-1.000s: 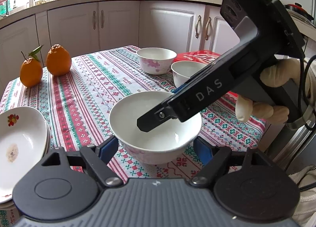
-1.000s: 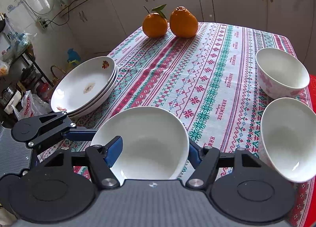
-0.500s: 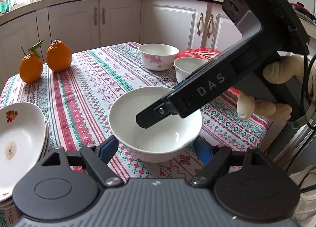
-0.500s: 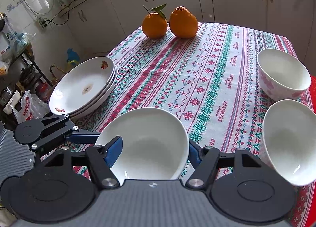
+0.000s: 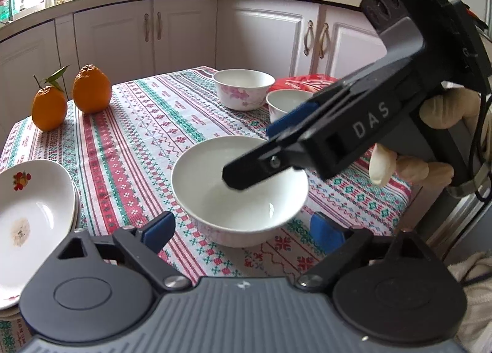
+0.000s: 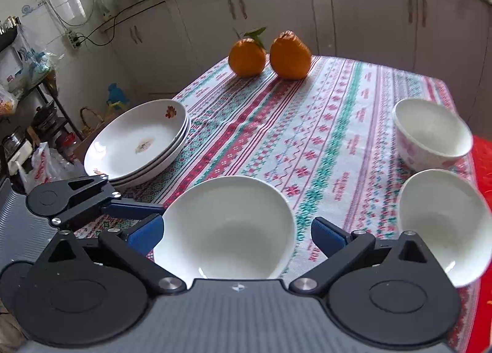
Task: Organize plates and bowls
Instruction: 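Set the white bowl down and open the right gripper, then move the left gripper to another white bowl and grasp its rim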
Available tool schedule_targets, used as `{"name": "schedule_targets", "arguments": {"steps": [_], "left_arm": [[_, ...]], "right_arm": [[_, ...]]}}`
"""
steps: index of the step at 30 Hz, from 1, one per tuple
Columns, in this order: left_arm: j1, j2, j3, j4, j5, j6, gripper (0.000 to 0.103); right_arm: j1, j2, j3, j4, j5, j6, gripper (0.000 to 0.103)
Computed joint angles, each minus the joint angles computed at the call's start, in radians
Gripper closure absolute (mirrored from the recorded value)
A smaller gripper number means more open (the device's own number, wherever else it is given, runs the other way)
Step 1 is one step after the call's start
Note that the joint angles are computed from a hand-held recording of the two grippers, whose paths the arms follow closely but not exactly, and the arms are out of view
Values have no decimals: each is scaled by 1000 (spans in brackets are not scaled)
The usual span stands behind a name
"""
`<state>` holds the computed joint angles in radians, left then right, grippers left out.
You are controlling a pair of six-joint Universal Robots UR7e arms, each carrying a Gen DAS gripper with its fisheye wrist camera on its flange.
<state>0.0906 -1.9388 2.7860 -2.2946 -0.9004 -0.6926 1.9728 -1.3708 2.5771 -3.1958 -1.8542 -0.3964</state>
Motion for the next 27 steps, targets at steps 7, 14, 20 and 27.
{"name": "schedule_targets", "arguments": {"steps": [7,14,20,27], "left_arm": [[-52,-39,-31,100,-13,-12,5],[-44,55,-67,2,6,71,5],[-3,203,-89,-205,-4,205,5],[67,391,-139,-414,-21,362,5]], "right_arm": [[65,9,73,-260,-140,-93,0],[75,-43,117,-327,-245,-159,0],[27,-141,141,-250,-263,-123,0],[-20,-178,164,-281,-286,-175,0]]}}
